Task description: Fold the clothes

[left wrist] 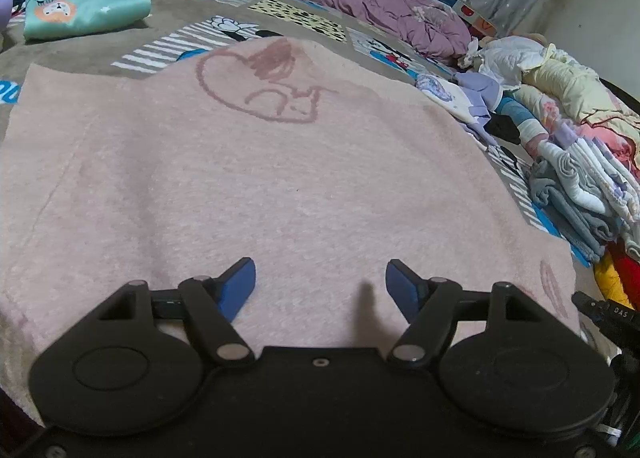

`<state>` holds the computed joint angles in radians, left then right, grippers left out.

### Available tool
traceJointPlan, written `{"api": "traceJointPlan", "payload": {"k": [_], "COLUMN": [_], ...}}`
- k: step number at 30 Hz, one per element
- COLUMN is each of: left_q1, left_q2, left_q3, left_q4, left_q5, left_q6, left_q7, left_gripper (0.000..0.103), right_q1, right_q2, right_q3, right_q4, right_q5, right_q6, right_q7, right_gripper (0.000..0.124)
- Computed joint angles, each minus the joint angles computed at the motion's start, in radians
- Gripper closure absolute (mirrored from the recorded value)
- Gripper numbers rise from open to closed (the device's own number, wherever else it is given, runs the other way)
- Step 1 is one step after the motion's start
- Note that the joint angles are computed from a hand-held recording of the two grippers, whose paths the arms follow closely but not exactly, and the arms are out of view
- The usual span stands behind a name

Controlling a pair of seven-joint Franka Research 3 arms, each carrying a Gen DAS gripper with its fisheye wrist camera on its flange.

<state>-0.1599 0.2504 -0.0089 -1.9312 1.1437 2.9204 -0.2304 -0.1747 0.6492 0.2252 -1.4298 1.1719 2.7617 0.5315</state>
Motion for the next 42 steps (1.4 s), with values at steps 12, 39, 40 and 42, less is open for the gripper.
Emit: {"api": "traceJointPlan", "payload": {"k": [12,39,40,42], "left_q1": [-0.080,-0.273,-0.278,-0.294], "left_q2": [0.143,0.675,0.660,0.649], "left_q3": [-0.041,-0.021,0.007,0.050], "left_q4": [0.205,0.975,0.950,0.934], "left_q5": [0.127,-0.398,-0.396,-0.407], "left_q6": [0.106,-0.167,-0.122,-0.081], "left_q7": [0.419,1.227,1.194,1.153], "left_gripper": [0.031,0.095,0.095,0.095], "right_q1": [-0.047,-0.150,-0.147,-0.132], "right_q2": [-0.032,0.382,0.398,0.426], "right_q3": [-0.033,0.072,0.081,0.091], "right_q4": [-0.037,0.520,0.547,0.597], "right_q5": [0.038,0.051,0.045,0.024], "right_q6": [-0.300,-0.587,-0.591,-0.584], "right_q7": [0.079,0.470,0.478,0.499], "right_gripper": [0.087,0.054,0.051,0.046]}}
